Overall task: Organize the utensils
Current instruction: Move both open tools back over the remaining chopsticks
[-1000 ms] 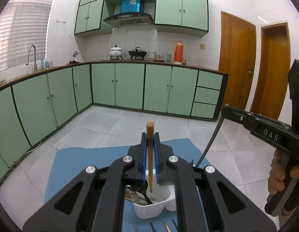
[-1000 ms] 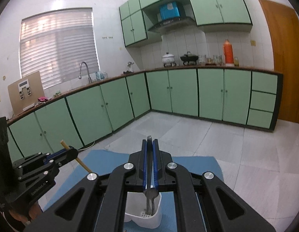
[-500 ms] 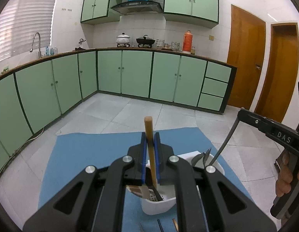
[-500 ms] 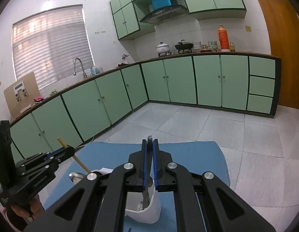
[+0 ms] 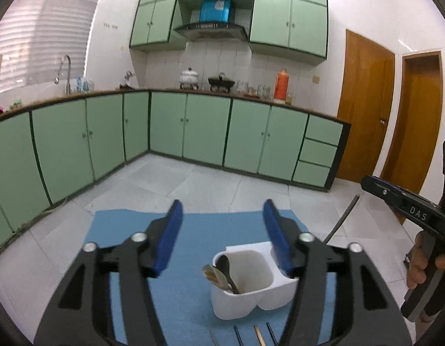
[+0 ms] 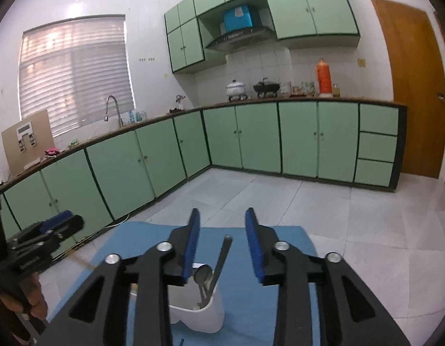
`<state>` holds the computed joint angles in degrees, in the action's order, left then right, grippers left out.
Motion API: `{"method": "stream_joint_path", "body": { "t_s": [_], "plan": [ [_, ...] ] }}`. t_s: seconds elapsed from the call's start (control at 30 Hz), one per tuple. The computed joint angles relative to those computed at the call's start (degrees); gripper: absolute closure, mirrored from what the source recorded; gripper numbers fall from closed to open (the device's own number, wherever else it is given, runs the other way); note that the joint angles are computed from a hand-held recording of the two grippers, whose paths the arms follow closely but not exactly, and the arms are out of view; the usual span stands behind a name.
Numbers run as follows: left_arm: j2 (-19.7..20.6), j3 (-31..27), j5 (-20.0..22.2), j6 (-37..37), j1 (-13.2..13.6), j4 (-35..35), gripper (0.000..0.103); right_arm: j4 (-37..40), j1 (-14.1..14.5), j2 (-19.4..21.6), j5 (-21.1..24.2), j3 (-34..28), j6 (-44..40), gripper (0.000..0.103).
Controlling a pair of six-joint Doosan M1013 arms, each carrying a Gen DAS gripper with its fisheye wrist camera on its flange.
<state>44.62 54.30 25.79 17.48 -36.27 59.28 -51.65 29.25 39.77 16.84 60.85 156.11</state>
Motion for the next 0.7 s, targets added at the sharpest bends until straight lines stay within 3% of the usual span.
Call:
{"method": "stream_joint_path", "body": {
  "t_s": [0.13, 0.33, 0.5, 0.6, 0.7],
  "plan": [
    [-2.75, 5.17, 1.00, -13.59, -1.18, 14.49, 0.027, -19.18, 0.81, -2.26, 1.45, 4.19, 18.82, 0.053],
    [-6.58, 13.78, 7.52, -30.60, -3.83, 33.83, 0.013, -44.60, 2.95, -5.84, 7.33, 12.29, 43.94, 0.028],
    [-8.83, 20.59, 13.19, -38.42, -6.24, 42.09, 0.008, -54.23, 5.07, -7.98, 12.51, 18.52, 54.99, 0.015],
    [-9.45, 23.83, 16.04, -40.28, -7.53, 43.28, 0.008, -58.47, 6.29, -9.04, 14.34, 22.61, 61.49, 0.013],
    [-9.61, 26.60, 18.71, -41.45, -8.58, 43.39, 0.008, -58.58, 7.45, -9.36, 15.53, 25.21, 62.77, 0.012]
  ]
}}
